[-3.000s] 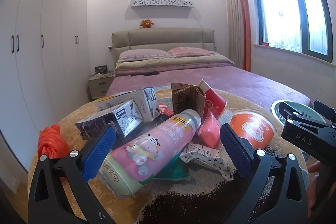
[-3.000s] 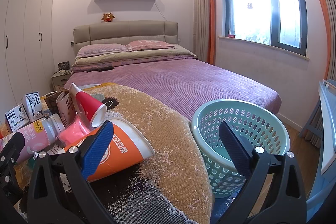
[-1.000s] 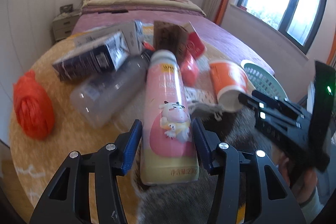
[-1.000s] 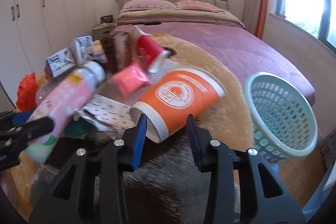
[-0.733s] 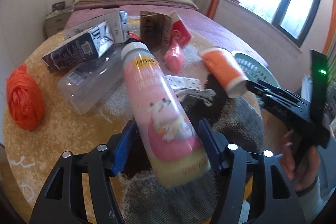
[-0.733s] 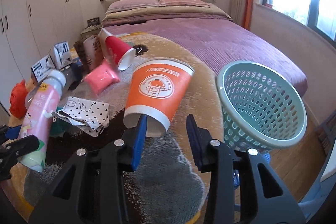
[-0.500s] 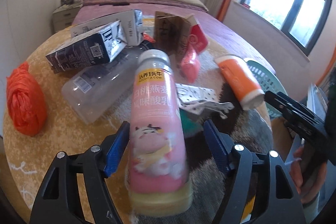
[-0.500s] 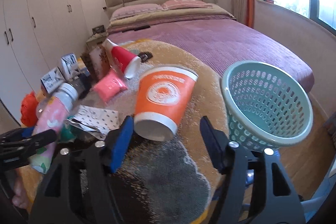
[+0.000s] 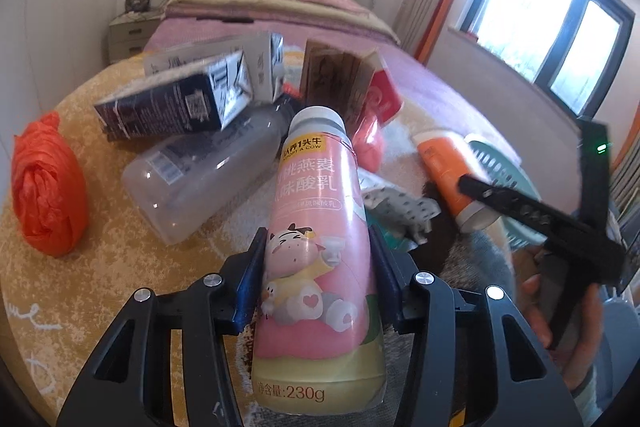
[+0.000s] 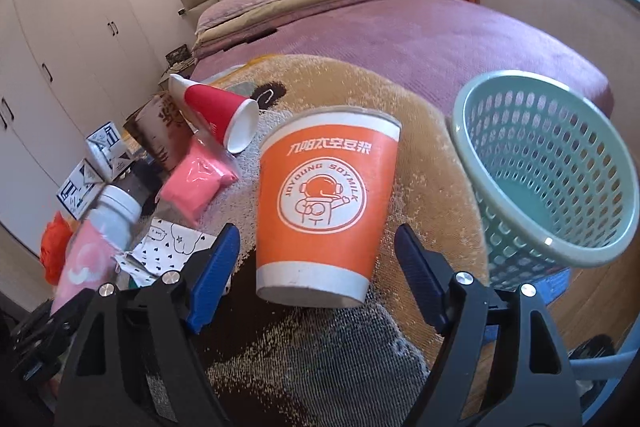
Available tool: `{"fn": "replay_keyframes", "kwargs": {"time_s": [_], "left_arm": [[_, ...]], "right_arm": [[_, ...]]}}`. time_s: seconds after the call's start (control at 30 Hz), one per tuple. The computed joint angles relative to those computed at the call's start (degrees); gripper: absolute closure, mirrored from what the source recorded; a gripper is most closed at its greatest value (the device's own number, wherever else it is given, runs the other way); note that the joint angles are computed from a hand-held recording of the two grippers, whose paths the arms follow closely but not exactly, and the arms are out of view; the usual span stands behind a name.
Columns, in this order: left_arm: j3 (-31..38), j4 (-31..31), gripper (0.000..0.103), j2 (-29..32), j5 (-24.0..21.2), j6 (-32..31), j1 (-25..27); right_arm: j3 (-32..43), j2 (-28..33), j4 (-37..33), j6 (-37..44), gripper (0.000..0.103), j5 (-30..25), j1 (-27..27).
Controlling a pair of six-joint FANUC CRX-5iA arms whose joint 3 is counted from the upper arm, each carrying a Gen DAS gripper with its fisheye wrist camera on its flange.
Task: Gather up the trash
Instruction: 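Grasp the pink yogurt bottle with the left tool while the right tool grasps the orange paper cup, then carry both items to the blue wastebasket and open both tools to drop them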
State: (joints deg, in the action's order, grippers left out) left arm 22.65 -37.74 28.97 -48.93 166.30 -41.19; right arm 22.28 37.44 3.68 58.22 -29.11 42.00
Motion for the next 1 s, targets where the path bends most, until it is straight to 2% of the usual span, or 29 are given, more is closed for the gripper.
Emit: {"fn": "replay_keyframes", "kwargs": {"time_s": [0.17, 0.23, 0.4, 0.47, 0.53, 0.8, 0.93, 1.0], "left_arm": [[2.1, -5.3, 0.056, -0.2, -1.7, 2.9, -2.2], [3.1, -6.3, 0.056, 0.1, -1.7, 3.0, -2.6], [8.3, -6.3, 0.056, 3.1, -3.1, 0.1, -2.9], [10.3, -5.6, 0.056, 4.3, -2.9, -1.4, -2.6], [12.0, -4.8, 0.056, 5.5, -1.9, -3.1, -2.2], [26.2, 6.1, 0.056, 15.0, 1.7, -18.3, 0.9], [39.1, 12.8, 0.056, 23.4, -1.0, -27.0, 2.1], [48.7, 17.1, 0.056, 29.4, -3.6, -31.4, 3.0]], "right_arm": [[1.1, 0.4, -2.1, 1.5, 0.028, -0.9, -0.3], [0.4, -0.2, -2.9, 2.8, 0.043, -0.2, -0.5], [0.7, -0.7, -5.4, 6.7, 0.043, -0.5, -1.0], [-1.7, -2.2, -5.2, 6.6, 0.044, 2.4, -1.3], [-4.1, -3.4, -1.5, 3.4, 0.044, 4.9, -1.3], [-10.3, -5.9, 9.8, -8.0, 0.045, 11.2, -4.3], [-13.1, -6.6, 16.2, -15.7, 0.045, 14.0, -6.6], [-14.2, -6.6, 19.6, -20.2, 0.045, 14.9, -8.2]]}}
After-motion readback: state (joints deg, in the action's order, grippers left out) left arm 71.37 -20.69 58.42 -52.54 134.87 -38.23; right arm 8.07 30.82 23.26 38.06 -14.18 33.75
